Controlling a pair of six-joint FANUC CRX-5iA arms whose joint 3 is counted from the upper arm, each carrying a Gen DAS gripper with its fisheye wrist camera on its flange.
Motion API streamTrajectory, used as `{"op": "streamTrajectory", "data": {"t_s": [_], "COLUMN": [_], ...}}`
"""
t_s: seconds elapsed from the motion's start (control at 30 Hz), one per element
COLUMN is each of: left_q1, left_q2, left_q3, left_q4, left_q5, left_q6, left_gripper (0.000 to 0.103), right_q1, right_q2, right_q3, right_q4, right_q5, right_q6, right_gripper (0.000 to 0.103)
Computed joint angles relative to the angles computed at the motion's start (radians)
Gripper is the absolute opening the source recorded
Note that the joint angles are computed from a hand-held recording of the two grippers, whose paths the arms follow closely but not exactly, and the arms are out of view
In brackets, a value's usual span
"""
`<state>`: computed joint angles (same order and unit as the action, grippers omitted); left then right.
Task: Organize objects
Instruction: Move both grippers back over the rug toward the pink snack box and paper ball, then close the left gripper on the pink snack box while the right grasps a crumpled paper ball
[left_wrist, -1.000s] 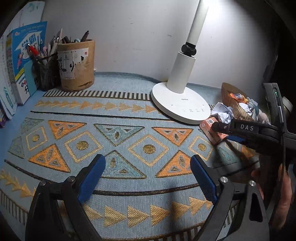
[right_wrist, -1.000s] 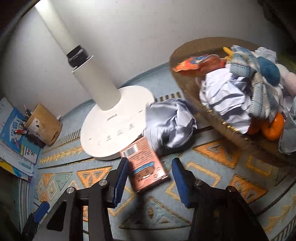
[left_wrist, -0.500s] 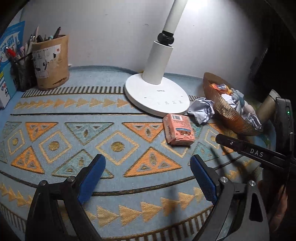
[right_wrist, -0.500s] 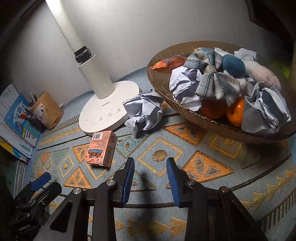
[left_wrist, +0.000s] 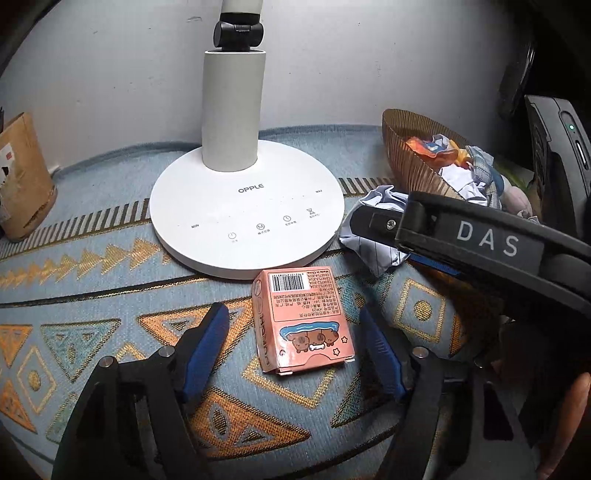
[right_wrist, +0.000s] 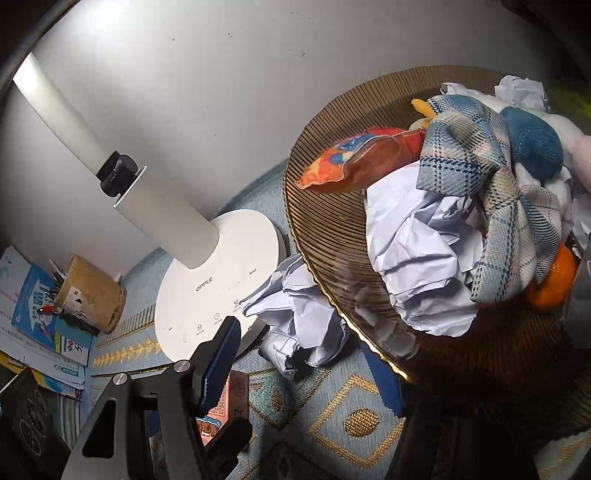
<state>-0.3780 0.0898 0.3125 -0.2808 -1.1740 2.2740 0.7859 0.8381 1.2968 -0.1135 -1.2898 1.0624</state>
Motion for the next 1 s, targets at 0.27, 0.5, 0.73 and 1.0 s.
{"op": "streamTrajectory", "data": {"t_s": [0.27,0.5,0.73,1.0], "left_q1": [-0.008,-0.022,-0.045,-0.075], "left_q2": [-0.035,-0.160,-0.285,-0.308], "left_q3": [-0.032,-0.107,-0.219,-0.257], "left_q4": [-0.017,-0.050,-0.117,-0.158], "left_q5": [0.009,-0.059,-0.071,-0.008], "left_q6": [0.007,0.075,0.178,0.195], "left_gripper": [0.040,0.039,0.039,0.039], "right_q1": [0.008,-0.021,-0.004,0.047], "right_q2": [-0.019,-0.259,-0.372,-0.447], "right_q3": [-0.031,-0.326,-0.509,-0.658], "right_q4": [0.022,-0.161,-0.133,-0.005], "right_q5": [-0.012,0.022,0.025,0.114], "right_q6": [0.044,0.231,0.374,0.338], "right_gripper": [0.036,0.030,0.044,0.082]}}
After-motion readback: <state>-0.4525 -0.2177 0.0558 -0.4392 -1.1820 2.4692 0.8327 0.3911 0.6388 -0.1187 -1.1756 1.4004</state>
